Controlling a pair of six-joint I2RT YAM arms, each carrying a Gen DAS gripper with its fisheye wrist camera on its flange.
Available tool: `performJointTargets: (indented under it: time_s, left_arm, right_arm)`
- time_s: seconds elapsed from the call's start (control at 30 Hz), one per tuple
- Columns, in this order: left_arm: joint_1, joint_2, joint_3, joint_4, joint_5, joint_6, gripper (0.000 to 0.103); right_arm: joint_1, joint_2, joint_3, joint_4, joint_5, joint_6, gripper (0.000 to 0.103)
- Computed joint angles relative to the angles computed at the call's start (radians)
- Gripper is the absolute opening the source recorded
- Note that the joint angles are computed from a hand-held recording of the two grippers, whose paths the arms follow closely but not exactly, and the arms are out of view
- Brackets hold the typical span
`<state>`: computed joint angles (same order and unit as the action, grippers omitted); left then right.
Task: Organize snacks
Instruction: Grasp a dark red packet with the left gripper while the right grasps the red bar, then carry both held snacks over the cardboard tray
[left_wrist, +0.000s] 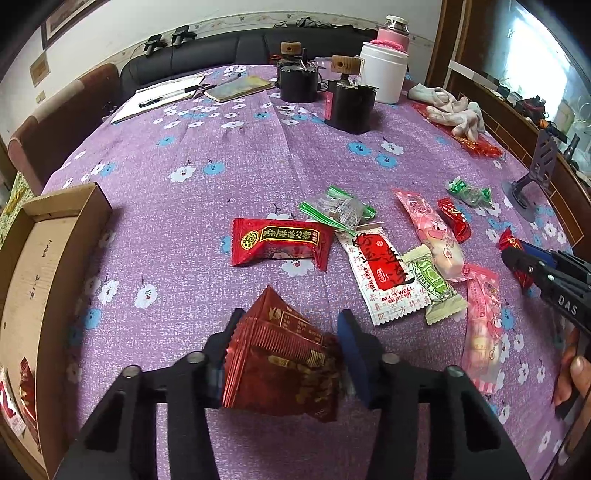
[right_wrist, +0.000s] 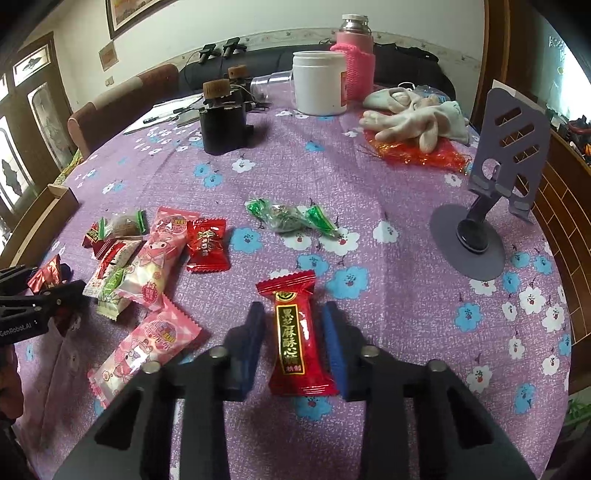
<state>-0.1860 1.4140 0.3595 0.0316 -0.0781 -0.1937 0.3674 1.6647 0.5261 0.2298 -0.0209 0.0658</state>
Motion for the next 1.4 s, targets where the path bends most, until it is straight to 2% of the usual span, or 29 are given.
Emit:
performJointTargets:
  time_s: [0.07,0.23,0.5,0.7,1.1,1.27,1.4]
  left_arm:
    - [0.025,-0.014,-0.007,-0.002,0.031,0.013,0.035]
    - [0.068,-0.05,-0.033,0.001,0.099,0.046,0.032]
    - [0.085,-0.118,-0.065,-0.016,0.129,0.067,0.025]
    - [0.062,-0.164,-0.074,-0.039,0.084,0.071,0.024]
    - [0.09,-0.298,-0.099,-0.115,0.065,0.092,0.025]
    - [0.122,-0.414,-0.118,-0.187,0.031,0.115,0.025]
    - [0.226,-0.535,-0.133,-0.272,0.068,0.176,0.025]
  right_arm:
    - [-0.014,-0.002,-0.006,0.008,-0.019,0.006,0.02]
    - [-0.031,-0.007,-0.019,0.023,-0.051,0.015,0.019]
    - [-0.038,-0.032,-0.046,0.046,-0.071,0.031,0.019]
    - [-0.028,-0.067,-0.065,0.043,-0.072,0.045,0.019]
    - [0.05,-0.164,-0.094,0.005,-0.037,0.088,0.019]
    - [0.141,-0.224,-0.092,-0.031,-0.001,0.128,0.019]
    - [0.245,-0.236,-0.069,-0.052,0.035,0.171,0.019]
